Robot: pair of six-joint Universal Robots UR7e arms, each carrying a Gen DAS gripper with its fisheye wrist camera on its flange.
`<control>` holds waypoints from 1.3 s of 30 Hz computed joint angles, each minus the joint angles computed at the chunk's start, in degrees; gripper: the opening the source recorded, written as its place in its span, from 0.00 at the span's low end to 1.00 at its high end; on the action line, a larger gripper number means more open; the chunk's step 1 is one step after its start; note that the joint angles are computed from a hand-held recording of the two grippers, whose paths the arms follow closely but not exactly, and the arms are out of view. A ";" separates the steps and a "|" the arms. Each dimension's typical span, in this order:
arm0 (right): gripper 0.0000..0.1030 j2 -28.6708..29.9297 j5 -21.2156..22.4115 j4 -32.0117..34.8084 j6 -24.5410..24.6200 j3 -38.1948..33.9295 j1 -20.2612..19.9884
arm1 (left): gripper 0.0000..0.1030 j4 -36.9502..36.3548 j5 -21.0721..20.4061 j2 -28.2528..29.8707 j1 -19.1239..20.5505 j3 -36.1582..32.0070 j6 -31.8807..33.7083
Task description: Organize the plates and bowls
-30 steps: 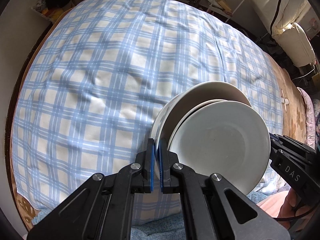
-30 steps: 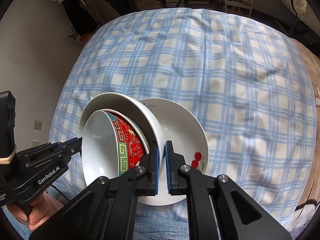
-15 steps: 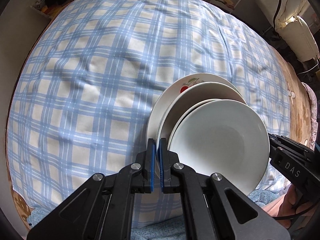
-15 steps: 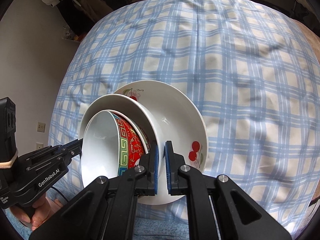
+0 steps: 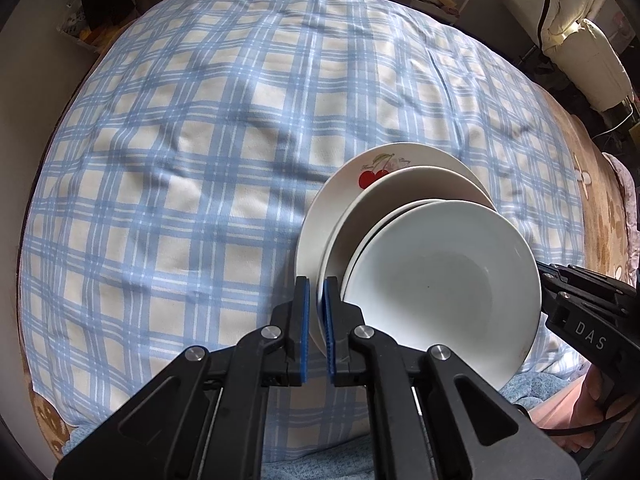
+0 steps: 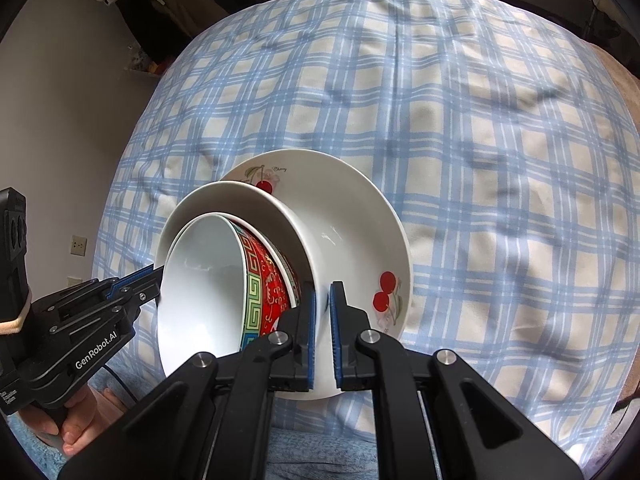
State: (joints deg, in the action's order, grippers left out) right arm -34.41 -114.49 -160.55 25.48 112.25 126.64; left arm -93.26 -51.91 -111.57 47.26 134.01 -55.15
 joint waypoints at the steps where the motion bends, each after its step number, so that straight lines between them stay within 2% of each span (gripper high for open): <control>1: 0.10 0.01 0.12 -0.24 0.15 0.06 0.03 | 0.07 0.07 0.01 0.01 0.01 -0.02 -0.09; 12: 0.13 -1.42 -0.51 -2.19 0.24 1.27 0.66 | 0.16 5.19 3.33 -1.17 -3.37 -0.38 -3.02; 15: 0.23 -2.08 -2.11 -1.28 0.31 1.41 1.54 | 0.18 8.10 4.56 -2.47 -5.47 -0.33 -5.32; 17: 0.40 -2.91 -3.42 -1.30 0.22 1.78 2.36 | 0.24 12.35 6.74 -3.53 -8.19 -0.46 -8.92; 19: 0.48 -4.22 -3.88 -2.60 -0.56 2.58 3.02 | 0.42 17.14 9.18 -4.92 -11.42 -0.75 -12.96; 22: 0.63 -6.59 -1.47 -7.36 -2.91 4.41 3.48 | 0.52 26.34 13.03 -6.27 -16.83 -1.91 -20.27; 23: 0.66 -7.05 -1.67 -7.91 -3.32 4.49 3.92 | 0.54 29.20 13.90 -6.36 -18.31 -2.47 -22.36; 25: 0.69 -7.79 -2.98 -8.63 -4.49 4.69 4.87 | 0.65 33.99 15.04 -6.49 -20.67 -3.52 -26.20; 28: 0.75 -8.58 -4.46 -9.66 -6.04 5.21 5.81 | 0.76 41.02 16.38 -6.53 -23.86 -4.86 -32.83; 32: 0.83 -9.68 -5.90 -14.25 -8.87 7.32 7.09 | 0.82 47.00 16.85 -7.42 -27.83 -5.33 -38.82; 33: 0.85 -10.00 -6.69 -15.68 -9.85 7.95 7.67 | 0.87 48.86 17.14 -7.78 -29.14 -5.30 -40.72; 34: 0.89 -10.21 -7.72 -16.83 -10.87 8.41 8.37 | 0.91 50.89 17.40 -8.20 -30.71 -5.11 -43.01; 37: 0.99 -10.11 -11.09 -21.31 -15.07 9.57 10.38 | 0.94 59.20 17.86 -8.36 -35.81 -4.76 -51.85; 39: 1.00 -9.91 -12.61 -24.80 -17.21 10.37 11.35 | 0.95 64.48 17.75 -7.74 -38.65 -4.50 -57.17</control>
